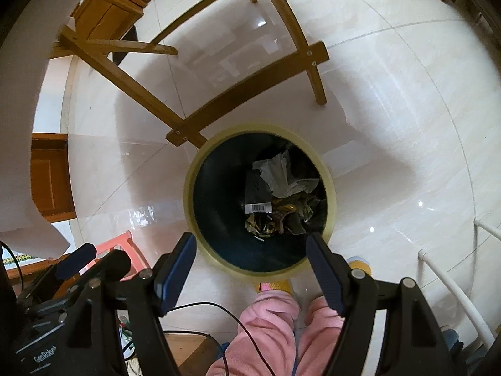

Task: Collect trash
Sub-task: 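Raise both tools back toward the table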

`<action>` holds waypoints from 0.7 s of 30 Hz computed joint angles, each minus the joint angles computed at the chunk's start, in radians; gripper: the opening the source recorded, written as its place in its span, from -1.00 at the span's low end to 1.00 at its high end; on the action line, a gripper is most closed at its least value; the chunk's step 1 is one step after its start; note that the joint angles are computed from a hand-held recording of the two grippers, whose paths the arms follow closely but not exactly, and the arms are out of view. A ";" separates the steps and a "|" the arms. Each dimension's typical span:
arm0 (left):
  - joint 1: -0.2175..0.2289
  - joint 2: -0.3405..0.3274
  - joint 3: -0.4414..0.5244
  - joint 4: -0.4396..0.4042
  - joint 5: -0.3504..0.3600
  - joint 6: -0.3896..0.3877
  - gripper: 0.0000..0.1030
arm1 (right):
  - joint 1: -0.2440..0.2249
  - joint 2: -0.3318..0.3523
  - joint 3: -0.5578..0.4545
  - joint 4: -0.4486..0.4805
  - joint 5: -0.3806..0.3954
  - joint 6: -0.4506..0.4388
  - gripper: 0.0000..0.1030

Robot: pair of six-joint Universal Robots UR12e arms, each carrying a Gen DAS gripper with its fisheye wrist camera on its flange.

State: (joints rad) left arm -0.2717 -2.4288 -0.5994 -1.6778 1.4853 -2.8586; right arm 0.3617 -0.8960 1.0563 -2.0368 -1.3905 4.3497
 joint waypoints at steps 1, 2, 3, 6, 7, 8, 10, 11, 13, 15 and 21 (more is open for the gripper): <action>0.001 0.005 0.003 -0.003 -0.004 -0.007 0.64 | 0.000 -0.003 -0.003 0.004 -0.003 -0.003 0.42; 0.002 0.010 0.007 -0.007 -0.009 -0.013 0.64 | 0.001 -0.007 -0.010 0.013 -0.005 -0.008 0.42; 0.003 0.014 0.011 -0.010 -0.013 -0.019 0.64 | 0.002 -0.010 -0.017 0.021 -0.007 -0.011 0.42; 0.005 0.025 0.042 -0.032 -0.024 -0.038 0.64 | 0.005 -0.015 -0.050 0.060 -0.005 -0.030 0.42; 0.006 0.029 0.052 -0.039 -0.027 -0.043 0.64 | 0.006 -0.017 -0.064 0.075 -0.003 -0.040 0.42; 0.006 0.031 0.061 -0.045 -0.028 -0.045 0.64 | 0.007 -0.020 -0.076 0.086 -0.002 -0.049 0.42; 0.008 0.037 0.094 -0.067 -0.036 -0.053 0.64 | 0.010 -0.024 -0.102 0.110 -0.006 -0.068 0.42; 0.009 0.038 0.114 -0.079 -0.042 -0.056 0.64 | 0.011 -0.025 -0.122 0.130 -0.010 -0.082 0.42; 0.012 0.035 0.157 -0.104 -0.055 -0.061 0.64 | 0.015 -0.025 -0.172 0.181 -0.019 -0.113 0.42; 0.017 0.031 0.209 -0.128 -0.076 -0.069 0.64 | 0.017 -0.024 -0.211 0.215 -0.027 -0.136 0.42; 0.033 -0.028 0.445 -0.219 -0.101 -0.103 0.64 | 0.022 -0.012 -0.352 0.306 -0.060 -0.213 0.42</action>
